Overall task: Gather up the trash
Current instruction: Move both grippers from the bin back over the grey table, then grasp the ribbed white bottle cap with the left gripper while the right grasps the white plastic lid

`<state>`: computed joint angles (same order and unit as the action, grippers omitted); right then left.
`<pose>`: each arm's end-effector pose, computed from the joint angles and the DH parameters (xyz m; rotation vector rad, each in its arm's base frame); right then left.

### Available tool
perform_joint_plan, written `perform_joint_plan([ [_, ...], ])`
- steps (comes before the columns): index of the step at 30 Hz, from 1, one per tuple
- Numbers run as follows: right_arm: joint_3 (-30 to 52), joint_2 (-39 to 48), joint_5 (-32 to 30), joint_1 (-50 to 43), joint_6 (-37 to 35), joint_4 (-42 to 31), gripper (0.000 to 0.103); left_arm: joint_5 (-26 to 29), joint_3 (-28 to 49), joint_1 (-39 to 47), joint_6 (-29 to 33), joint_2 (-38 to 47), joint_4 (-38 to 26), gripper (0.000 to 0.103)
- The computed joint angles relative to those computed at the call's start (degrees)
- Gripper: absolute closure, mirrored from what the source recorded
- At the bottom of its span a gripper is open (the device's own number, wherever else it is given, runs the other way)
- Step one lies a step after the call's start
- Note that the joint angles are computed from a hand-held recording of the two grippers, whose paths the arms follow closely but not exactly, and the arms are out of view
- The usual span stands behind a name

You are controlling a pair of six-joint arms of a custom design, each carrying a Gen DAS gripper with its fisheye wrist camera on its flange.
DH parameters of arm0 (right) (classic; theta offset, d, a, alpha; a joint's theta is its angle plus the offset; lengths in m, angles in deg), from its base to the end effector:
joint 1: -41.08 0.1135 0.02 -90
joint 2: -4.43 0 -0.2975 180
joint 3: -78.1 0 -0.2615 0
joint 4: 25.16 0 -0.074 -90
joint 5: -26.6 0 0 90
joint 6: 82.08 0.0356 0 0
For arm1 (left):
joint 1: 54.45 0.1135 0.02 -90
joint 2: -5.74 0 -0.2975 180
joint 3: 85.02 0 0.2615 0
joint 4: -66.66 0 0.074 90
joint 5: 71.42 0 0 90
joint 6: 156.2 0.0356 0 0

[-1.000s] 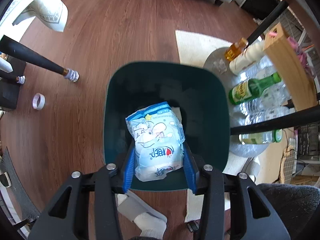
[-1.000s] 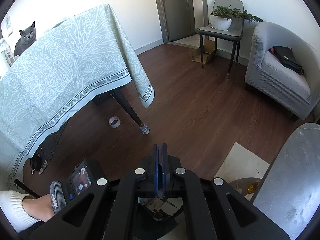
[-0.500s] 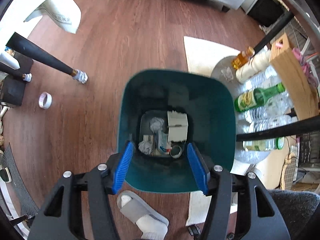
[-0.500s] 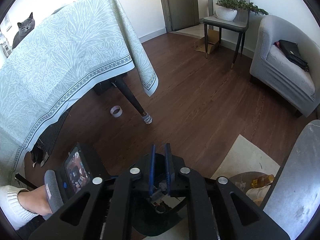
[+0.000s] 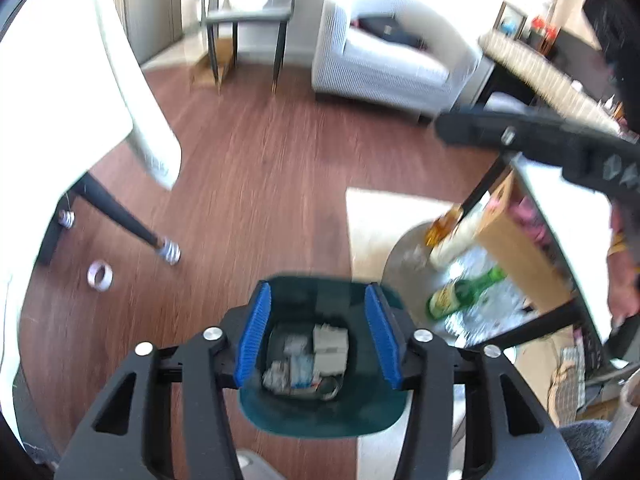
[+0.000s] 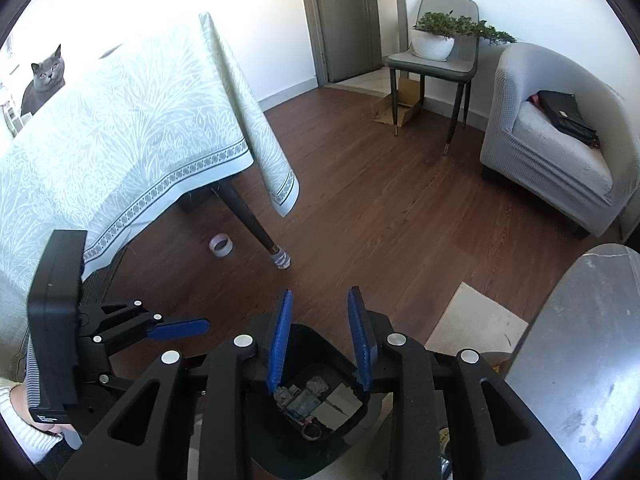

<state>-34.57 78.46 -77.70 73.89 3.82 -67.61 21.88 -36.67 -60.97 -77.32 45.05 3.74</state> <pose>0.2212 0.1531 0.2869 -0.8878 2.2973 0.5261 0.1117 -0.0148 0.2546 -0.0775 2.5190 -0.1977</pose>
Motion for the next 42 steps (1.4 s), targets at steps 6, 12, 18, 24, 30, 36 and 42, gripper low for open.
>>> perform_joint_plan([
  [6, -0.67, -4.48, -2.69, -6.55, -2.22, -1.74, 0.07, -6.39, 6.25, -11.54, -8.95, -0.3, 1.28, 0.059],
  [12, -0.95, -7.81, -7.04, -16.54, -7.5, -4.9, 0.063, -16.46, 9.76, -28.84, -18.65, 5.9, 4.96, 0.059],
  [18, 0.73, -8.91, -13.53, -31.31, -15.85, -9.6, 0.057, -22.05, 12.77, -39.73, -22.78, 13.51, 9.08, 0.057],
  [24, 3.3, -7.1, -18.99, -47.27, -25.85, -13.97, 0.054, -24.55, 16.09, -47.31, -24.22, 21.55, 13.75, 0.05],
  [30, 5.62, -3.24, -22.76, -60.43, -34.23, -16.87, 0.052, -24.71, 19.84, -50.99, -24.2, 29.2, 18.24, 0.036],
  [36, 7.53, 1.95, -24.29, -69.3, -40.57, -18.0, 0.051, -26.42, 26.61, -55.39, -25.17, 38.2, 17.74, 0.036],
  [42, 10.94, 8.08, -25.46, -77.45, -45.76, -19.79, 0.051, -26.01, 31.34, -57.34, -25.95, 45.56, 18.83, 0.036],
])
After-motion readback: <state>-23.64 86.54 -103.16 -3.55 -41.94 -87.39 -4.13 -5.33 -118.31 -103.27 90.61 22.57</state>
